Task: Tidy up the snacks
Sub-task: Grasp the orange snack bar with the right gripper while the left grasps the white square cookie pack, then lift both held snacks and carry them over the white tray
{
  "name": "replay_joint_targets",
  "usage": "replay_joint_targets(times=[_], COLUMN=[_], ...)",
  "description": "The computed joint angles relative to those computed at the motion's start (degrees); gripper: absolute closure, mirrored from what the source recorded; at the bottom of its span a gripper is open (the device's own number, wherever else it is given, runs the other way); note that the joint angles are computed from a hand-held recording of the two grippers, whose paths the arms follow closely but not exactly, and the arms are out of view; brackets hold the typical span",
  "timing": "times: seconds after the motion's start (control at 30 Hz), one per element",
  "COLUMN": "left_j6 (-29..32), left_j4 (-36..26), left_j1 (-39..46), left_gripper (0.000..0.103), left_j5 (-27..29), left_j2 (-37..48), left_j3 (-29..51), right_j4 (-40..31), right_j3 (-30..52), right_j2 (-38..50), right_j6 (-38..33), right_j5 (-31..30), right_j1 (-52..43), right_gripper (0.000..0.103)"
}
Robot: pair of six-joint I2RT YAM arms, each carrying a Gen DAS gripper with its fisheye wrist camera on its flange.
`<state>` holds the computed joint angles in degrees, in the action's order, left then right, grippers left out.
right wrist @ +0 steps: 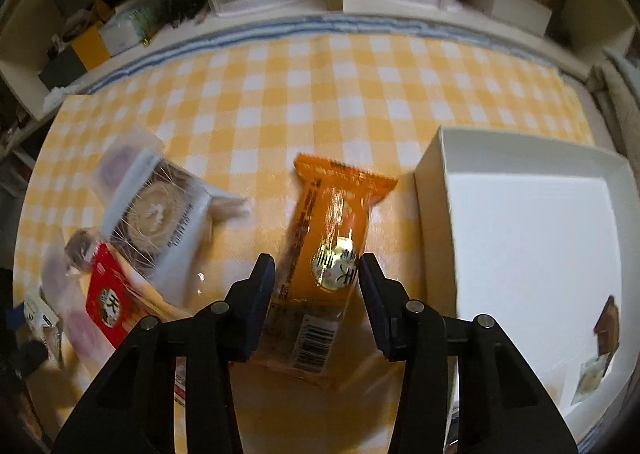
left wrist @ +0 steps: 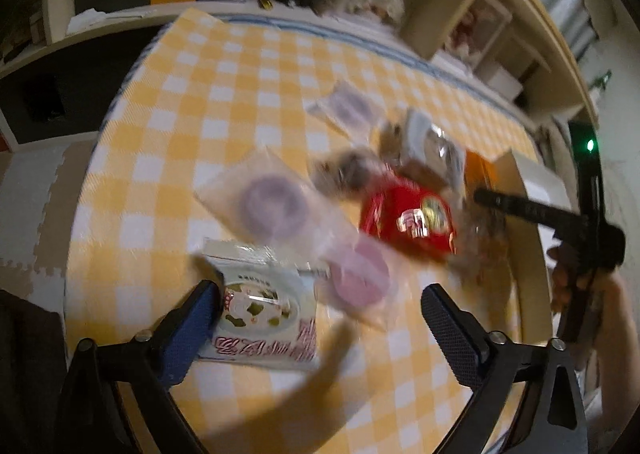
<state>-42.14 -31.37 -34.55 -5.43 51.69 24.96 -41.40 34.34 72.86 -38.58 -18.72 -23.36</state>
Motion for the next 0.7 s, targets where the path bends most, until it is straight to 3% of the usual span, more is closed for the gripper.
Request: replay_joint_targets(times=[0.3,0.47,0.7], left_j6=[-8.7,-12.6,-17.7], left_j4=[-7.4,-11.3,-16.2], left_j1=[-6.3,-11.5,-14.9], left_gripper=[0.041,0.053,0.059], left_j5=[-7.2,-10.4,-13.7], left_j2=[7.9,15.4,11.7], left_j3=[6.6,11.4,13.4], right_j4=[-4.6,-9.4,-16.0], right_j3=[0.7,1.6,5.6], right_j2=[-0.3,-0.7,-0.5], right_j6=[-7.6,-15.1,-22.4], right_j5=[-4.7,-7.0,-9.6], right_j1=[-5.4,-11.4,-17.5], right_gripper=[0.068,0.068,0.068])
